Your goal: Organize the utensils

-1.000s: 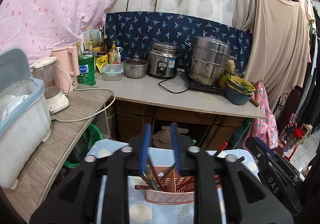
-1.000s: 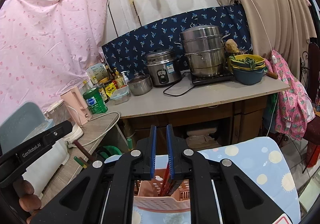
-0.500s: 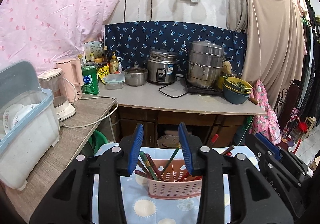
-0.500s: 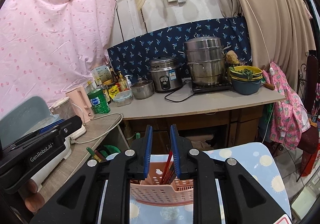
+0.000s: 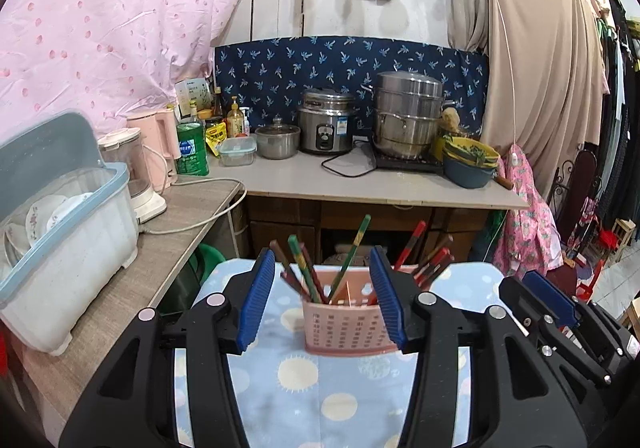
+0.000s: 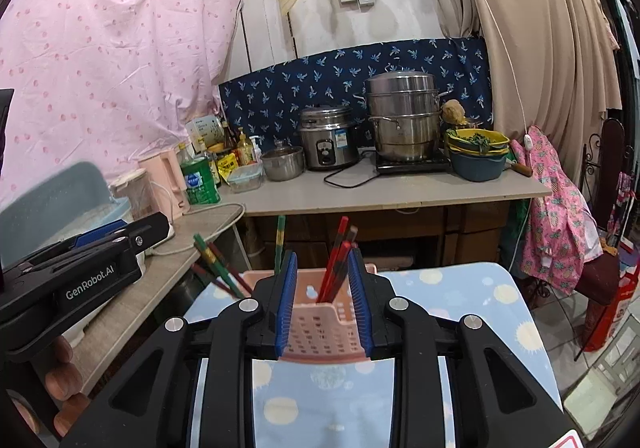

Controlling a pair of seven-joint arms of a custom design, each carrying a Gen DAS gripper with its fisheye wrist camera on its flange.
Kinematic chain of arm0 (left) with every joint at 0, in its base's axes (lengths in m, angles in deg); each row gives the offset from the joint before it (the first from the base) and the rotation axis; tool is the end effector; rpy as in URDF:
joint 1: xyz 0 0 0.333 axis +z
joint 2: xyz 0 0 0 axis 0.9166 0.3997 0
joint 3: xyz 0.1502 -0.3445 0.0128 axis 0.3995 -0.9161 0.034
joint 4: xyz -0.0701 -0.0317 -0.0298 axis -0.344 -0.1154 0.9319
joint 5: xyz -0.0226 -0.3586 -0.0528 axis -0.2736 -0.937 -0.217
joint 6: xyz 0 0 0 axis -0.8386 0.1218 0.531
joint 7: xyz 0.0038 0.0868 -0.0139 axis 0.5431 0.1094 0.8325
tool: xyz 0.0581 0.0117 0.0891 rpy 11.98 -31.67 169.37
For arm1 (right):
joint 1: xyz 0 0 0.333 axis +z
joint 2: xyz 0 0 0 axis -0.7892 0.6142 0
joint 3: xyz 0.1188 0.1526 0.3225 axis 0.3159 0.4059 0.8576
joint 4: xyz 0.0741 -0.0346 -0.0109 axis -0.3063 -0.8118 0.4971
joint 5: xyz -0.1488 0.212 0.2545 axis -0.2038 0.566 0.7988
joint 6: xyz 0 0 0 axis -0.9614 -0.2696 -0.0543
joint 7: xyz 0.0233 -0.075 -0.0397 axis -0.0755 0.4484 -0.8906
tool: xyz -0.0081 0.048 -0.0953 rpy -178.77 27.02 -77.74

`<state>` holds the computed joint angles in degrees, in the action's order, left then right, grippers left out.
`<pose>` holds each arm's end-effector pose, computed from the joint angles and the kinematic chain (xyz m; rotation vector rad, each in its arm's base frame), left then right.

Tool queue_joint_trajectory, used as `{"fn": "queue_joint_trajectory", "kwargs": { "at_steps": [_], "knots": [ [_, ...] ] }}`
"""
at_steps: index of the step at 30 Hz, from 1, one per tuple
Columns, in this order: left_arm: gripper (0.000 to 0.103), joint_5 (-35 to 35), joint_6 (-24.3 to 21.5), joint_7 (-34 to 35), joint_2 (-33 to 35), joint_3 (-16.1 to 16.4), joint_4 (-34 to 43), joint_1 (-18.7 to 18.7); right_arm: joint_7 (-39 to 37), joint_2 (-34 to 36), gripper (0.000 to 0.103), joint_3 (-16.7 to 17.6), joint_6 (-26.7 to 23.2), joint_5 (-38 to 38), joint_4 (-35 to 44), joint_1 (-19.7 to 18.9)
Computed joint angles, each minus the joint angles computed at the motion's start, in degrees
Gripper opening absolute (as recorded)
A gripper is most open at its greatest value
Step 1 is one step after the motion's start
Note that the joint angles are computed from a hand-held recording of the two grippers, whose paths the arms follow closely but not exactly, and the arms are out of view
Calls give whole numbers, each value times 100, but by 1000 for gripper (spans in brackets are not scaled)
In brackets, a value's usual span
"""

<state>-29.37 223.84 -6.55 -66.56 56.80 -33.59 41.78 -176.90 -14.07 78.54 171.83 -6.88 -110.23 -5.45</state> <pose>0.5869 -0.3974 0.7223 -1.1335 2.0477 -1.2724 0.4830 0.4581 0.6781 -1.0530 1.9071 -1.1129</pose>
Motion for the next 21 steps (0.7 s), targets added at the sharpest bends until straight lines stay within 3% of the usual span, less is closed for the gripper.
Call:
{"fn": "queue_joint_trajectory", "kwargs": {
  "at_steps": [12, 21],
  "knots": [
    [48, 113, 7, -81, -827, -25, -1506, 235, 413, -66, 27, 258, -298, 496, -354, 257],
    [53, -23, -68, 12, -1205, -149, -2224, 437, 596, -49, 29, 343, -337, 825, -474, 374]
  ]
}}
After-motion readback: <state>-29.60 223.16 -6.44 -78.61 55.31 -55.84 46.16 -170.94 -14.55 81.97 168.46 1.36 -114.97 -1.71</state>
